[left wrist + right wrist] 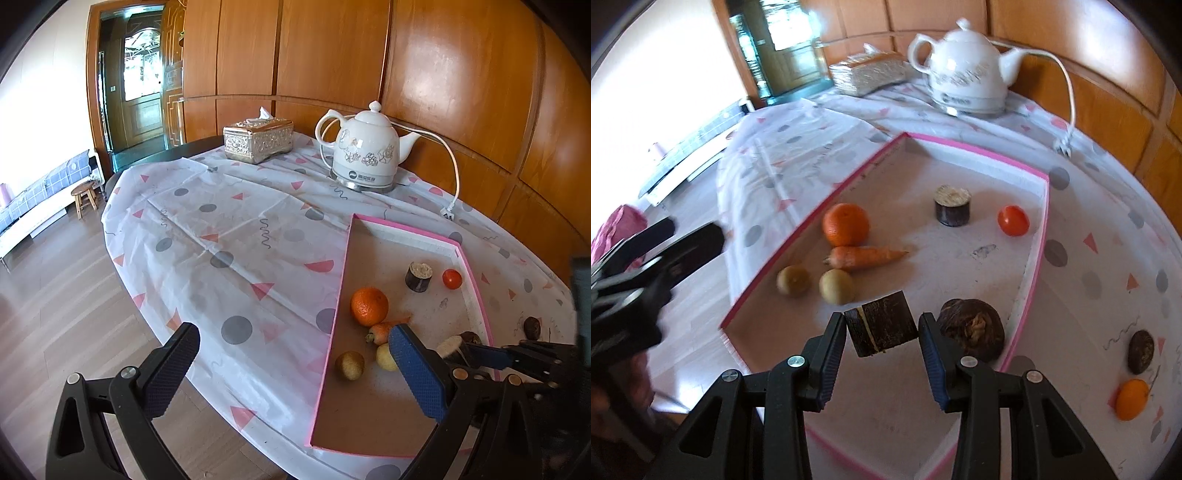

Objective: Organize fruits
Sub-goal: 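Carry the dark brown cylinder into the pink tray and open the right tool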

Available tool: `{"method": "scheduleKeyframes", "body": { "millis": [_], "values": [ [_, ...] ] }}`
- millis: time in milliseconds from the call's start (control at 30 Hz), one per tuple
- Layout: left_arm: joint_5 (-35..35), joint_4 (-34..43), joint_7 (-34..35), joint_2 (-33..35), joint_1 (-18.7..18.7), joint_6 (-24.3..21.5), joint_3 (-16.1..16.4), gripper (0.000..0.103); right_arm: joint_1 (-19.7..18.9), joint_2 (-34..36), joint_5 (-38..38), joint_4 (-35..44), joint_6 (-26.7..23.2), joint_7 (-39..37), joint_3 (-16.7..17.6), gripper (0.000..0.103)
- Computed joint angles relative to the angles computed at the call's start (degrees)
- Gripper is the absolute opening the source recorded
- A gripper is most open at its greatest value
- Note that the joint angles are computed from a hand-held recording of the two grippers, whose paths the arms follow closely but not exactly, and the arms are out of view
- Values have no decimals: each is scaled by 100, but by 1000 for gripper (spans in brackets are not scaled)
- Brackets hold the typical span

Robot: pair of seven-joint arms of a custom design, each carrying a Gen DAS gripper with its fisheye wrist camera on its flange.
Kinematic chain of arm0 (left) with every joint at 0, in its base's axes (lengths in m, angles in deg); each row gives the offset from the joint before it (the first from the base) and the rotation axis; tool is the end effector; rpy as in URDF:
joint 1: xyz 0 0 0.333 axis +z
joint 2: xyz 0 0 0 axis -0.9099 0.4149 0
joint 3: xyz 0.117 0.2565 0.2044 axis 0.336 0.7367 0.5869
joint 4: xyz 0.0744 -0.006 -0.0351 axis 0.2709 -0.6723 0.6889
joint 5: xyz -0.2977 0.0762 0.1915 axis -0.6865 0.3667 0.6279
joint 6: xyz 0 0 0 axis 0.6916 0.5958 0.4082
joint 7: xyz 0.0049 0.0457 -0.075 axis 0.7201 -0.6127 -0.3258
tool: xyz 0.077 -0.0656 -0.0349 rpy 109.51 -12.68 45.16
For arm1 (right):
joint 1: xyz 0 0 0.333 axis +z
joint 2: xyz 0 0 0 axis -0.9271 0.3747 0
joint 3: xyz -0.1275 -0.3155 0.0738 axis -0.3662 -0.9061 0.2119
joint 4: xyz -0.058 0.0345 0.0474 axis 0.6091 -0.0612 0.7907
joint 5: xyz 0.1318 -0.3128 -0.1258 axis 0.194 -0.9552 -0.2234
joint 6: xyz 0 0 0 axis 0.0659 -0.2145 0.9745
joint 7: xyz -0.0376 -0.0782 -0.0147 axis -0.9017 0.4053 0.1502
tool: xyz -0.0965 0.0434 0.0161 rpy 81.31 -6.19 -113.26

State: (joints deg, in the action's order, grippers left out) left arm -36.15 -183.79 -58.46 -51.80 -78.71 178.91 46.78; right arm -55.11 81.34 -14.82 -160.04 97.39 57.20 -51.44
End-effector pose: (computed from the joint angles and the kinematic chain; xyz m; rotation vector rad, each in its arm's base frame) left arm 0.5060 -0.2632 0.5268 -1.8420 1.6615 -0.8003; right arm 0.5563 0.1446 0.5064 -2.1039 1.5445 -0.2503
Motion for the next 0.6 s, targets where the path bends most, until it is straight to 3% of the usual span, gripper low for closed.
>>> {"method": "scheduleKeyframes", "body": {
  "millis": [167, 367, 600],
  "values": [
    [-60, -14, 30, 13, 11, 17, 8, 103, -41, 92, 275, -3, 29, 61, 3, 42],
    [-61, -18, 53, 5, -1, 36, 1, 103, -65, -110, 609, -160, 172, -78, 7, 51],
    [-33, -16, 68, -24, -26, 33, -17, 103, -22, -439, 168, -458, 489, 159, -4, 51]
  ]
}}
